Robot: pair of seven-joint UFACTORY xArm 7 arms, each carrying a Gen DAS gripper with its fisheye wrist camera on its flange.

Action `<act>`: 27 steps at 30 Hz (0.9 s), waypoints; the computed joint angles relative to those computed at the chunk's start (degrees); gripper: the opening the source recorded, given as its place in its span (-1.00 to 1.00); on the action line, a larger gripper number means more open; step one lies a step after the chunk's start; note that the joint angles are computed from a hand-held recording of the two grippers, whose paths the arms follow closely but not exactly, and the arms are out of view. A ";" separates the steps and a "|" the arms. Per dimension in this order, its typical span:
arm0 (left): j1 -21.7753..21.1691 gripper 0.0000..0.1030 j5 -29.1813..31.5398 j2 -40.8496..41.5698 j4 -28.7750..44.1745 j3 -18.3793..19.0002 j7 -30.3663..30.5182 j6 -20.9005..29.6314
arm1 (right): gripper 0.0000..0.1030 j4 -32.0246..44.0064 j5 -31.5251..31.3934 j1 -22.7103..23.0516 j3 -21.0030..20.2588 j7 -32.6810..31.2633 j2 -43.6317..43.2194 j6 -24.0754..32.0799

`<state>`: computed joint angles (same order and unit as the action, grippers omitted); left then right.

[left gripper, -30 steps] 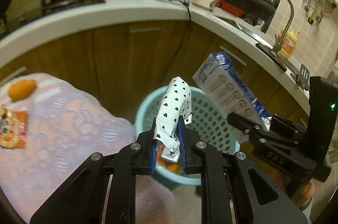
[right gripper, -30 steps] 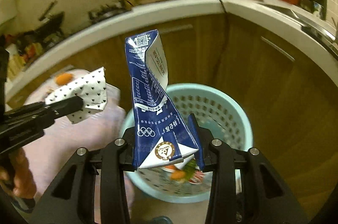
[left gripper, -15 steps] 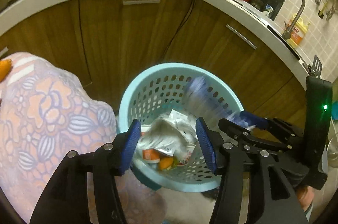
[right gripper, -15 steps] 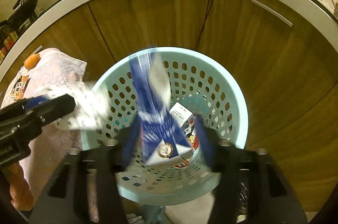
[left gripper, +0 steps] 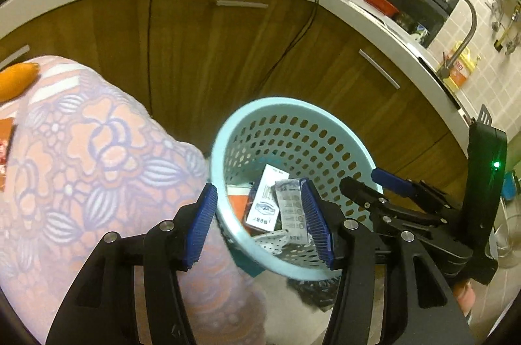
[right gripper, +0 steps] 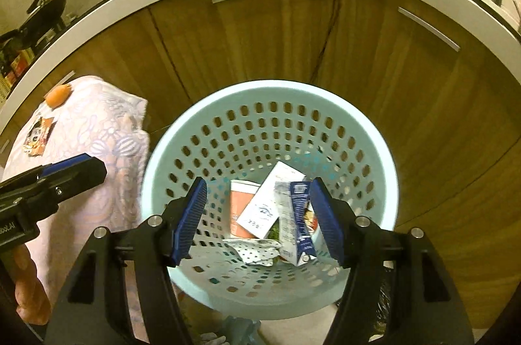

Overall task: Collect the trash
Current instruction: 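Move both tools back over the table toward the snack bag and orange peel, then grasp the snack bag with the left tool while the right tool grasps the orange peel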

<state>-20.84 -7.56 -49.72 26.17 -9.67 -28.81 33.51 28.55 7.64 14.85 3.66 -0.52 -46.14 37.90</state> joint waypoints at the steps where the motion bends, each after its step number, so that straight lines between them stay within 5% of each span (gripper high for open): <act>1: 0.12 -0.01 -0.07 -1.30 -0.27 0.15 -0.29 0.51 | 0.20 0.23 0.42 0.61 0.07 -0.01 0.13 0.05; 10: 5.27 -0.01 2.20 -16.20 -2.59 2.27 -0.70 9.77 | 0.20 2.64 3.27 6.23 2.58 -0.28 2.00 -1.66; 17: 14.18 -0.01 5.06 -27.25 -3.58 7.58 1.54 18.66 | 0.20 6.24 4.32 12.30 6.47 0.19 7.04 -4.44; 27: 27.89 0.08 10.09 -28.42 -3.21 15.53 9.72 22.69 | 0.20 10.72 3.53 17.02 10.88 5.07 18.57 -12.12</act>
<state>7.06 2.54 -78.14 22.96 5.86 -19.09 56.20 39.27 11.17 31.88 14.54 4.55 -27.57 25.77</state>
